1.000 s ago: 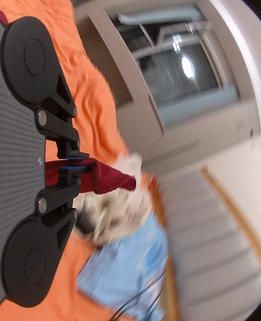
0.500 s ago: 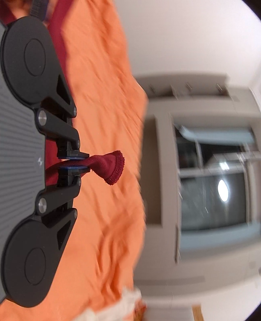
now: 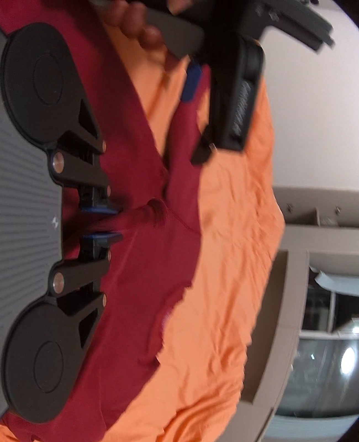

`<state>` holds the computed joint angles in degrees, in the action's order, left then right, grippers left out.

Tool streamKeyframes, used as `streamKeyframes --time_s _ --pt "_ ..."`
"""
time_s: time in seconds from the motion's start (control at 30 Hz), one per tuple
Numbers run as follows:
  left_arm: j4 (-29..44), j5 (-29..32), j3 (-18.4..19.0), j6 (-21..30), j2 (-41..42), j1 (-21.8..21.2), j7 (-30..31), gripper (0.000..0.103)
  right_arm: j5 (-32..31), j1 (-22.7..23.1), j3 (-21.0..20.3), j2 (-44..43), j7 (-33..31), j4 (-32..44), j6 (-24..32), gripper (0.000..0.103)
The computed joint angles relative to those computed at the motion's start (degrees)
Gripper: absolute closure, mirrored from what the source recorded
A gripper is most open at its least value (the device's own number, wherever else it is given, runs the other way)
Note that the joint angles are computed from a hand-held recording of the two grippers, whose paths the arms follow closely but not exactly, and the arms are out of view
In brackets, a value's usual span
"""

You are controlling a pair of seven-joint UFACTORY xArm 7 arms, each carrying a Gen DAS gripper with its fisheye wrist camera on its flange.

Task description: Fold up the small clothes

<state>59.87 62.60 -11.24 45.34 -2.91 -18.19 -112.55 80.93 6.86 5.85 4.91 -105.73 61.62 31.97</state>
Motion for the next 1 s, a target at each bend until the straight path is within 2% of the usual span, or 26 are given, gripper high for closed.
streamKeyframes --time_s 0.03,0.23,0.33,0.4,0.5,0.63,0.7,0.77,0.87,0.9,1.0 --pt "-0.06 0.26 0.1 -0.73 0.09 0.08 -0.17 0.001 -1.25 -0.36 -0.34 -0.28 0.56 -0.22 1.22 0.059" --pt "1.15 2.01 0.97 -6.17 2.4 0.25 -0.15 0.001 -4.12 -3.76 -3.53 -3.16 0.22 -1.86 8.04 0.023" --pt "2.71 2.26 1.28 -6.59 4.45 -0.51 1.65 0.001 -3.99 -6.01 -5.32 -2.76 1.3 -0.93 9.46 0.01" --pt "3.75 1.62 1.64 -6.61 5.96 -1.25 3.9 0.001 -3.04 -7.69 -6.2 -1.51 3.58 0.41 9.49 0.006" --pt "5.54 -1.37 2.33 -5.8 8.47 -2.5 8.82 0.001 -0.8 -10.38 -6.64 2.81 9.53 4.91 8.52 0.004" --pt "6.98 -5.87 3.44 -4.6 10.56 -3.96 14.62 0.001 -0.75 -14.05 -5.77 9.81 18.17 13.15 7.67 0.002" --pt "6.91 -7.2 4.0 -4.5 10.71 -4.41 15.82 0.001 0.45 -15.99 -4.79 14.71 20.78 18.55 7.31 0.002" --pt "6.73 -8.12 4.41 -4.7 10.81 -4.7 16.4 0.001 0.51 -17.26 -3.98 19.53 26.52 23.77 5.72 0.002" --pt "6.75 -8.65 4.81 -4.62 11.04 -5.06 17.08 0.001 -2.69 -19.74 -2.96 27.27 40.55 32.89 9.61 0.012" --pt "6.94 -8.7 4.88 -4.38 11.18 -5.21 17.36 0.0 -4.07 -20.04 -2.83 29.63 44.47 35.77 9.7 0.02" --pt "7.23 -8.82 5.0 -3.85 11.45 -5.6 18.13 0.0 -8.59 -20.75 -2.09 34.72 51.71 41.89 10.94 0.032"
